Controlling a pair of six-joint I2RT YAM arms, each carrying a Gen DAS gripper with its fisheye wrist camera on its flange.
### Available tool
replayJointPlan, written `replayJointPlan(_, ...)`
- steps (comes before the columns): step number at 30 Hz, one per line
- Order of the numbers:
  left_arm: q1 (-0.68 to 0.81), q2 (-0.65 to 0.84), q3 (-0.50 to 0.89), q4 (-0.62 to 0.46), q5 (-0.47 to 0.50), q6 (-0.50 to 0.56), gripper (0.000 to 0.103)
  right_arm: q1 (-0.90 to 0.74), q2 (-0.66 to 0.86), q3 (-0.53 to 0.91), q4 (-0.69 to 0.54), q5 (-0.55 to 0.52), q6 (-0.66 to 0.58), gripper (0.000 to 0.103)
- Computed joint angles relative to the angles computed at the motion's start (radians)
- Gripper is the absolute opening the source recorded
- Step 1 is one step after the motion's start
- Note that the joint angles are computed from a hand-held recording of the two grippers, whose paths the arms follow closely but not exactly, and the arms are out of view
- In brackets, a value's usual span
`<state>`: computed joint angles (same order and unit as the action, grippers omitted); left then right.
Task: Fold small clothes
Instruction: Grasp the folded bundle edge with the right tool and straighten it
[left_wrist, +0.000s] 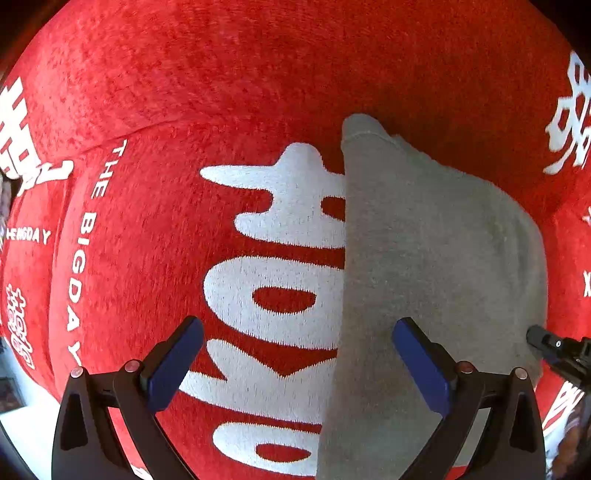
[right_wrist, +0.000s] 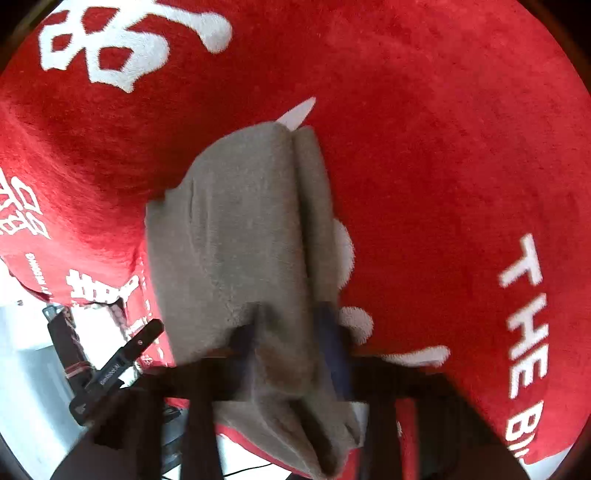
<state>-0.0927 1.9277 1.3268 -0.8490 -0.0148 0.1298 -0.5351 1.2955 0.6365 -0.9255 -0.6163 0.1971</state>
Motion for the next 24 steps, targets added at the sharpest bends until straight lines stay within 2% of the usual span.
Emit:
replayJointPlan(2,-0.016,-0.003,-0.007,0.01,-0.029,-0.001,0.103,-0.002,-0.025,0.015,-0.032,0.028,-0.034,0.017)
replayJointPlan(3,-0.019,-0.006,-0.01,0.011,-0.035,0.001,0.103,-0.01,-0.026,0.016,-0.038,0.043,-0.038,0.006)
replayJointPlan(6,-0.027,-0.002,0.003,-0.01,-0.031,-0.013,0.103,-0.098,0.032,-0.004,-0.036,-0.007,-0.073,0.007)
replayJointPlan(11,-0.032,-0.004,0.001,-0.013,-0.035,-0.006,0.103,0.02,-0.011,0.036,-0.064,0.072,-0.109,0.008)
replayJointPlan(13,-0.031,-0.003,0.005,-0.016,-0.037,-0.006,0.103,0.022,-0.01,0.051,-0.079,0.07,-0.116,0.011)
replayJointPlan(19,-0.036,0.002,0.013,-0.021,-0.05,-0.006,0.103,-0.06,-0.051,0.066,-0.147,0.048,-0.154,0.012)
replayJointPlan(24,-0.015,0.017,0.028,-0.034,-0.021,0.015,0.103,-0.146,-0.074,0.07,-0.202,0.049,-0.215,0.013)
